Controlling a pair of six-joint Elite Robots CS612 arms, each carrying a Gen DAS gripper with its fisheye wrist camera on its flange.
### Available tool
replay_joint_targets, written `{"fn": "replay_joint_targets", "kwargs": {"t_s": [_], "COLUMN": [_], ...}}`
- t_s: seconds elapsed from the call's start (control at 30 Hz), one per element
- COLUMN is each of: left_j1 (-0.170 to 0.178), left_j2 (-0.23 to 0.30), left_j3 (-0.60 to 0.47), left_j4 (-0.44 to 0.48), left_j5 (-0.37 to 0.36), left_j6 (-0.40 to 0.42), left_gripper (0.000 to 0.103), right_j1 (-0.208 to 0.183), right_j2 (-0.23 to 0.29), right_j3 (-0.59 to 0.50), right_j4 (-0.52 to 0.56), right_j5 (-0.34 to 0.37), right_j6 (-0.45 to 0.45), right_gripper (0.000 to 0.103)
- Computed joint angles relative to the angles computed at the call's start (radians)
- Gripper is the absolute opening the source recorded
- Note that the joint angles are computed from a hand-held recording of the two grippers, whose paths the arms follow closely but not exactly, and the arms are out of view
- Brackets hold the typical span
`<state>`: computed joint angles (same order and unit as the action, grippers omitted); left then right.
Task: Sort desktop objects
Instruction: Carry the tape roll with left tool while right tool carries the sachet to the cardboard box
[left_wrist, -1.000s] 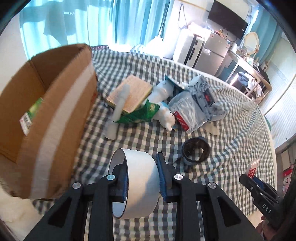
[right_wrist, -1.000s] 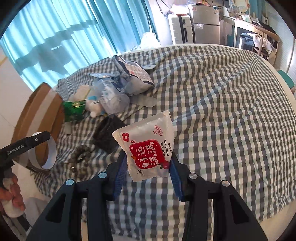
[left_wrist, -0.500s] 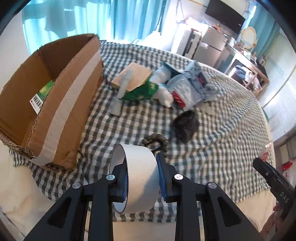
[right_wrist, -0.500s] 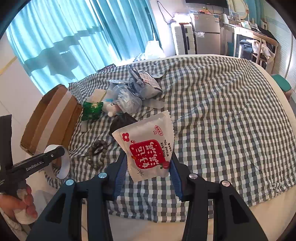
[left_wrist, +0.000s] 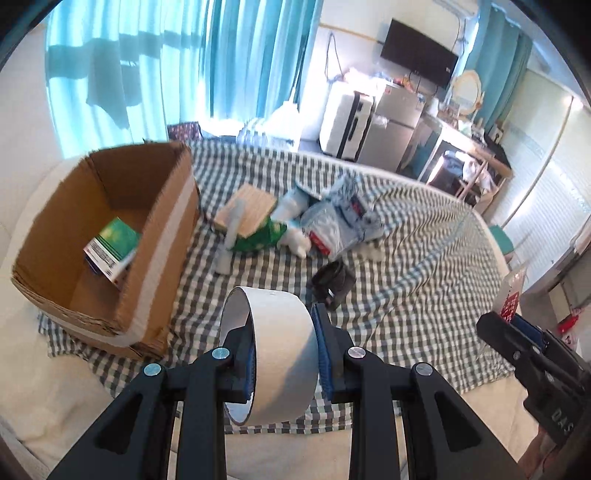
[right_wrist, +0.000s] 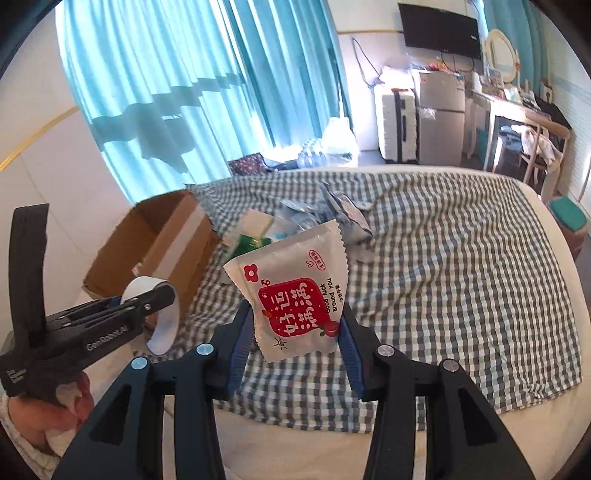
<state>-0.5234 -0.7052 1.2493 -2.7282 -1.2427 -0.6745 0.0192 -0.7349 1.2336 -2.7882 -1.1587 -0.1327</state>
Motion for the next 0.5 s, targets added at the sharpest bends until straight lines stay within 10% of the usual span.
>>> {"fn": "replay_joint_targets", "kwargs": {"t_s": [0.5], "left_j1": [0.032], "left_j2": [-0.109], "left_j3": [0.14], "left_j4": [-0.141], "left_j5": [0.087], "left_j6": [-0.042], "left_gripper": [0.027], "right_j1": [0.076], "right_j2": [-0.047], "right_j3": [0.005], "right_j4": [-0.04], "right_j5": [0.029], "right_j6": [-0.096], "right_gripper": [0.044]}}
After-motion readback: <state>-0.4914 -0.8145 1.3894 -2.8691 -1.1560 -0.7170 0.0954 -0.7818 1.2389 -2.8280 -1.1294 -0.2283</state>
